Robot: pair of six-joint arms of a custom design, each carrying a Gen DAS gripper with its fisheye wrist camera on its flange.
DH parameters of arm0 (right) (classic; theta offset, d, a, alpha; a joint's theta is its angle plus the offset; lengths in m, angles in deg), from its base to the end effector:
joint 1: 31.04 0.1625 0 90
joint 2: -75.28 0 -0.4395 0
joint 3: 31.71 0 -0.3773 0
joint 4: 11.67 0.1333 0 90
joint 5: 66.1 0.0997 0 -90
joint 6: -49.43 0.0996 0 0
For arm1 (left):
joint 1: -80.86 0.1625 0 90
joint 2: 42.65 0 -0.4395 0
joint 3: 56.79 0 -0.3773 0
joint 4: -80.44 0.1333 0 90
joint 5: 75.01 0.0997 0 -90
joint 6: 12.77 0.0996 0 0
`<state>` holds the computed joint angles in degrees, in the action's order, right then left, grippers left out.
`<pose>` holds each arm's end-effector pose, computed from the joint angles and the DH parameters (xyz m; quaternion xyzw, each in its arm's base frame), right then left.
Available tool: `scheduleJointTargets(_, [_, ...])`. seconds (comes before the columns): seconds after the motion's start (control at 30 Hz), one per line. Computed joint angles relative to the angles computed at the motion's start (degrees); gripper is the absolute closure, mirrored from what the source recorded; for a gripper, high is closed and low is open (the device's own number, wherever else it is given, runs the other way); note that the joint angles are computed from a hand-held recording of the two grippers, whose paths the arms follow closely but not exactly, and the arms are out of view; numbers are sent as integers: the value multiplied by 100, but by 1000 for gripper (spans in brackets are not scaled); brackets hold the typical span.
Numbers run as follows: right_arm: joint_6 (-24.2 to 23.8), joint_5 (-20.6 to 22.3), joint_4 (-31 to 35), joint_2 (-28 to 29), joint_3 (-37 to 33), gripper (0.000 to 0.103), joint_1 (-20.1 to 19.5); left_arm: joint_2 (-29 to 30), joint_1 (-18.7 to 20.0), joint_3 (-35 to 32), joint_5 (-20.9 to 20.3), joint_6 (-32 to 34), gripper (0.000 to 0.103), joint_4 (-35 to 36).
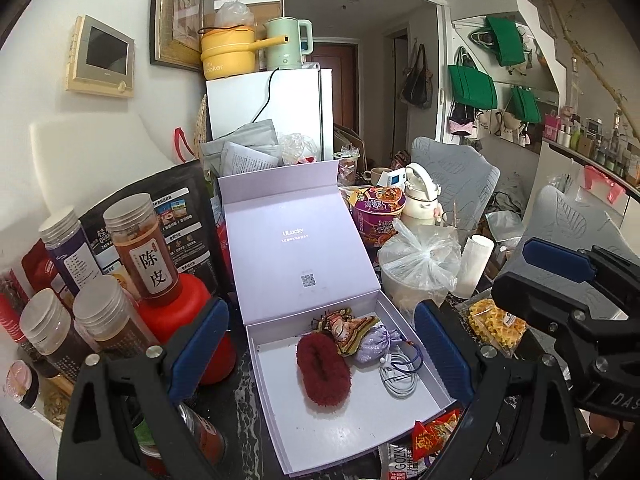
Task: Organize soft objects
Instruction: 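Withdraw both grippers from the box toward the remaining items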
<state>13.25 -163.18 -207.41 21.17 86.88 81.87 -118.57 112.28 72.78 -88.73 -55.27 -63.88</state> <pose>0.3296 -0.4690 0.1695 0.4417 -0.8234 0.3426 0.0980 -0.2475 -0.4208 0.2625 0.1064 0.7793 -0.4797 0.3889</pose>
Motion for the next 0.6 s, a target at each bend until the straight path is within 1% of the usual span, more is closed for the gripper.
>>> scheduleJointTargets(0.03, [1,1,-27,-47,54,42,12,-73,-76,10,16,-208,7,269])
scheduleJointTargets(0.13, [5,-5,-118,-179,225,42,60,-195,-243,59,27,-583,7,710])
scheduleJointTargets(0.4, [16,-27,-381,-507,717,42,144,-503,-709,83,6,-1901,7,2319])
scheduleJointTargets(0.6, [41,-25,-506,-695,1055,42,132,-619,-985,115,-111,-2587,7,3134])
